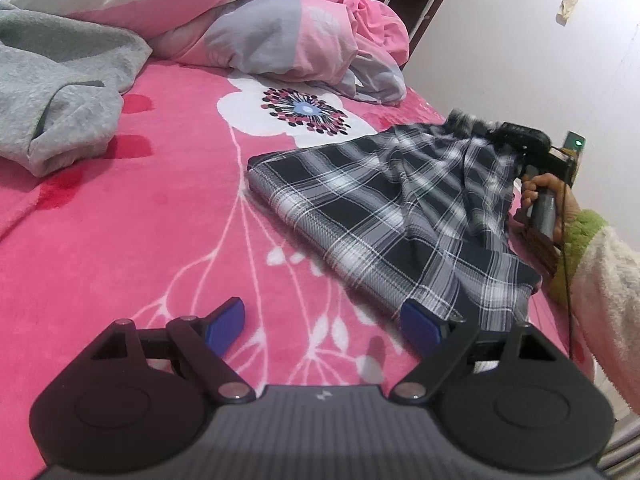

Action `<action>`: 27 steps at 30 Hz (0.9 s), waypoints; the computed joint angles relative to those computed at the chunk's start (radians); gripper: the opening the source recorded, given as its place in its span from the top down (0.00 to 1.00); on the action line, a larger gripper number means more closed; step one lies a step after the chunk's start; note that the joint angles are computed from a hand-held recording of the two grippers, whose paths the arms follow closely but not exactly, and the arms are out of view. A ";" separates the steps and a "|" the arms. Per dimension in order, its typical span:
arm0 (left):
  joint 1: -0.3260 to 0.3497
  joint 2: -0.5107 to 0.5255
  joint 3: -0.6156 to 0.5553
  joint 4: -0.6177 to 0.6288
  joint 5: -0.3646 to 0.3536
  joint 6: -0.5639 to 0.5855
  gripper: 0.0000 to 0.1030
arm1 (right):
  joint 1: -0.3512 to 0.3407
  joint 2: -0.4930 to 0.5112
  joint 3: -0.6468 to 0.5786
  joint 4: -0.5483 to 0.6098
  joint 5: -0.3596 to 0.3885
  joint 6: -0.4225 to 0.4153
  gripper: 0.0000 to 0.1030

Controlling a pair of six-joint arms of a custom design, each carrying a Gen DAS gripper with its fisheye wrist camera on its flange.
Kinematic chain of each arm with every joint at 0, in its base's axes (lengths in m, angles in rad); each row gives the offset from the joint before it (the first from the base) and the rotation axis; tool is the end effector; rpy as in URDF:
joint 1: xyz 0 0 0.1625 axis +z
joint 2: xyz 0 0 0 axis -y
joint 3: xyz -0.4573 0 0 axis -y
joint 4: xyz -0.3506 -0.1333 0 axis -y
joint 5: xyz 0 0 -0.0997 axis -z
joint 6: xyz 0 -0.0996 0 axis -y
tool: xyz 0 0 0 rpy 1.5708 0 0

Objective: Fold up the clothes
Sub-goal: 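Open the left gripper while the right gripper lowers the plaid pants onto the bed, then open the right gripper to release the plaid pants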

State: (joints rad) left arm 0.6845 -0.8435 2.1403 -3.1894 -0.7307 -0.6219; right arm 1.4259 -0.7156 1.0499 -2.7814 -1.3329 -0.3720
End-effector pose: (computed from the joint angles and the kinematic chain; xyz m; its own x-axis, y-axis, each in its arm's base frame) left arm -0.2674 -0.4861 0.1350 -0.9195 -0.0502 -0.3899 0.2452 0.7020 -0.6686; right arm 0.0375 -0.8286 0.3621 -0.9538 -0.2664 0.1388 -0.2730 0.5758 -0.7706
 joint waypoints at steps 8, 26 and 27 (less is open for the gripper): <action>-0.002 -0.013 0.014 -0.017 -0.009 -0.003 0.16 | 0.087 0.052 -0.067 -0.011 -0.343 -0.142 0.55; -0.005 -0.029 0.040 -0.079 -0.014 0.016 0.16 | 0.218 0.209 -0.575 0.629 -0.760 -0.278 0.41; -0.005 -0.029 0.040 -0.079 -0.014 0.014 0.16 | 0.222 0.195 -0.532 0.571 -0.760 -0.329 0.41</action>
State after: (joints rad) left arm 0.6799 -0.8721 2.1801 -3.2682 -0.7446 -0.6078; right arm 1.6483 -0.5209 0.5178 -2.2099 -2.0929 -0.7014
